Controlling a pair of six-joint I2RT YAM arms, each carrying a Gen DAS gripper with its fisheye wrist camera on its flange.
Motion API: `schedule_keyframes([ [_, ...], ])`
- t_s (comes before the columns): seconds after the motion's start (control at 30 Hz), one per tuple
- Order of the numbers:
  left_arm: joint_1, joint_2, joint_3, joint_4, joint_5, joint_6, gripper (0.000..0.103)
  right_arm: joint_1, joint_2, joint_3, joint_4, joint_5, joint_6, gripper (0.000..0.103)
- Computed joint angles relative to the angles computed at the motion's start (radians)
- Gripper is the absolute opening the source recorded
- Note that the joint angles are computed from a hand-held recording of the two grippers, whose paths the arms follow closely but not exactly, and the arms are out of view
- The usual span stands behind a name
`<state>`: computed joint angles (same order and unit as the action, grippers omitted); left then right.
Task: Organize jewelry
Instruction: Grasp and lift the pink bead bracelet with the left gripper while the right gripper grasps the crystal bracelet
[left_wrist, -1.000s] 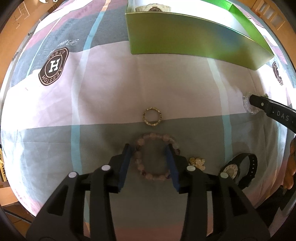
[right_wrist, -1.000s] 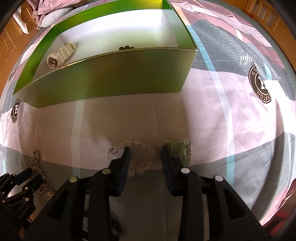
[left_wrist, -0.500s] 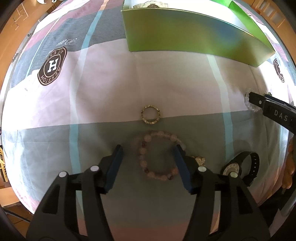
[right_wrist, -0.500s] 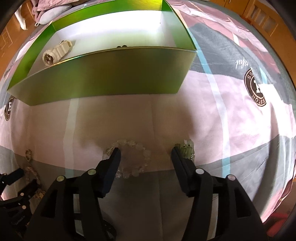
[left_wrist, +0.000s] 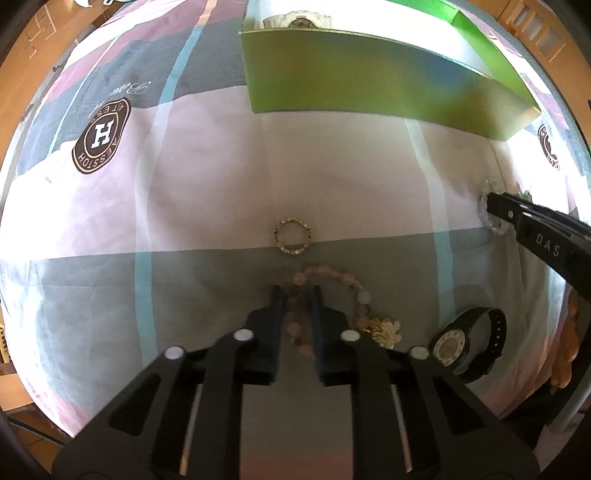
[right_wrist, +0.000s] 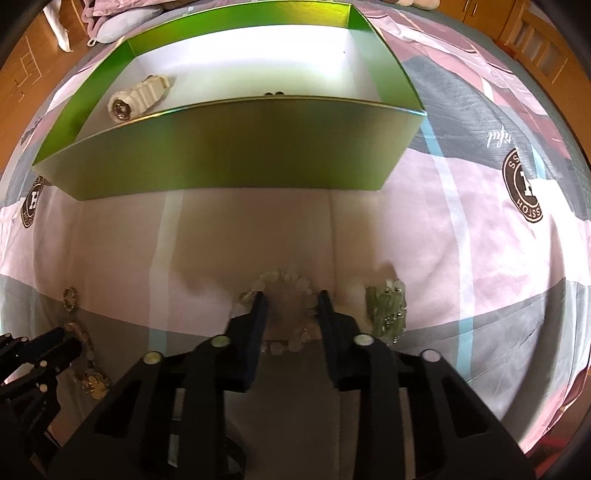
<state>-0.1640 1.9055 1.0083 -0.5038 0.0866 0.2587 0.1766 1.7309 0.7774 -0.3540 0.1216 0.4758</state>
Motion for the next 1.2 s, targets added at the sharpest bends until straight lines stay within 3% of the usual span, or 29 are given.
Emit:
schedule_keyframes([
  [0.17,0.019,-0.025,0.011,-0.009,0.025,0.006,0.008,-0.017,-0.018,-0.014,0.022,-0.043,0.011,0.01],
  [0.53,0.018,-0.112,-0.016,0.028,0.041,0.024,0.008,-0.036,-0.083,-0.062,0.063,-0.07,-0.004,0.01],
  [1.2,0.031,-0.106,-0.04,0.062,0.045,0.023,0.008,-0.023,-0.145,-0.084,0.077,-0.043,-0.002,0.01],
])
